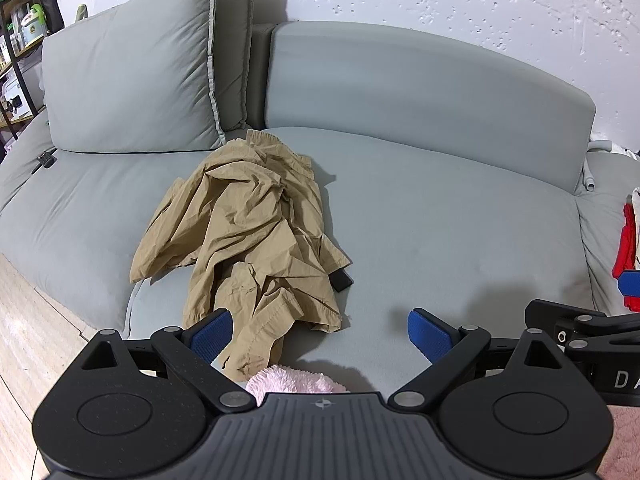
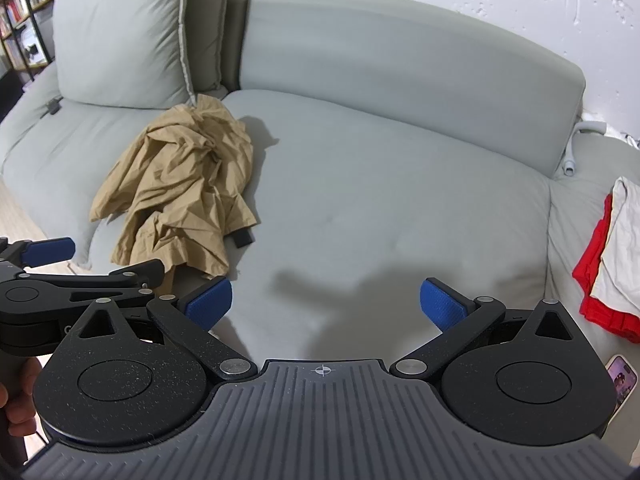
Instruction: Fold clothes
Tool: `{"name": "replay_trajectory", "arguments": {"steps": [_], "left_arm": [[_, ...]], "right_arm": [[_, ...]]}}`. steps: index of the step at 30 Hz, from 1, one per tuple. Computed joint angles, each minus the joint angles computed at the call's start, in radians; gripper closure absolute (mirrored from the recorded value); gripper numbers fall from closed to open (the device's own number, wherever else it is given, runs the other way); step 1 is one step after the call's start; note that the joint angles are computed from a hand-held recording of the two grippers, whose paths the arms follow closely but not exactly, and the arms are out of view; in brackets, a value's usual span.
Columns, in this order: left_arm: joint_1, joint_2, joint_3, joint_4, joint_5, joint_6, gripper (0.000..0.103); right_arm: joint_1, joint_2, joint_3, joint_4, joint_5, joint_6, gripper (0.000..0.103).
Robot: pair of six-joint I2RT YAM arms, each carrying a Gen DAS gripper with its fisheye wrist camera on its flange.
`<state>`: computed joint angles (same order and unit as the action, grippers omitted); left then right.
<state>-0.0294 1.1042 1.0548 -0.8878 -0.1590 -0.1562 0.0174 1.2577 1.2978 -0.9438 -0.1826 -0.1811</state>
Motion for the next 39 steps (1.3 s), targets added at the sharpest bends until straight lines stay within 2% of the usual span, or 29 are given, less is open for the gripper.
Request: {"name": "replay_trajectory", "arguments": {"steps": [14,19,23,26,31,35,38,39], "left_arm": [[0.031,0.009,-0.026,0.018,0.012,0.017,0.007],[0.094,0.026,-0.05,0.053,0.043,0.036,0.004],[0.151,0.033,-0.081,0.107,0.067,0.065,0.004],[0.177,0.022,-0.129,0.184,0.051,0.113,0.003],[0.252,0.106,-0.127,0.238,0.073,0.141,0.003],[0.311,0.185,-0.104,0.255,0.115,0.15,0.006],[0.359,0.221,-0.129,0.323,0.131,0.18,0.011],[0.378,0.242,-0.135,0.35,0.13,0.192,0.016]], "right_arm": [[0.059,0.033,0.001,0.024,0.049,0.019,0.0],[0.092,0.054,-0.008,0.052,0.07,0.033,0.0],[0.143,0.068,-0.036,0.115,0.087,0.044,0.0],[0.168,0.088,-0.057,0.174,0.067,0.034,0.0],[0.205,0.146,-0.069,0.261,0.04,0.033,0.0],[0.248,0.241,-0.028,0.312,0.035,0.076,0.001],[0.256,0.322,0.018,0.319,0.002,0.108,0.001],[0.258,0.357,0.039,0.319,-0.02,0.123,0.001]]}}
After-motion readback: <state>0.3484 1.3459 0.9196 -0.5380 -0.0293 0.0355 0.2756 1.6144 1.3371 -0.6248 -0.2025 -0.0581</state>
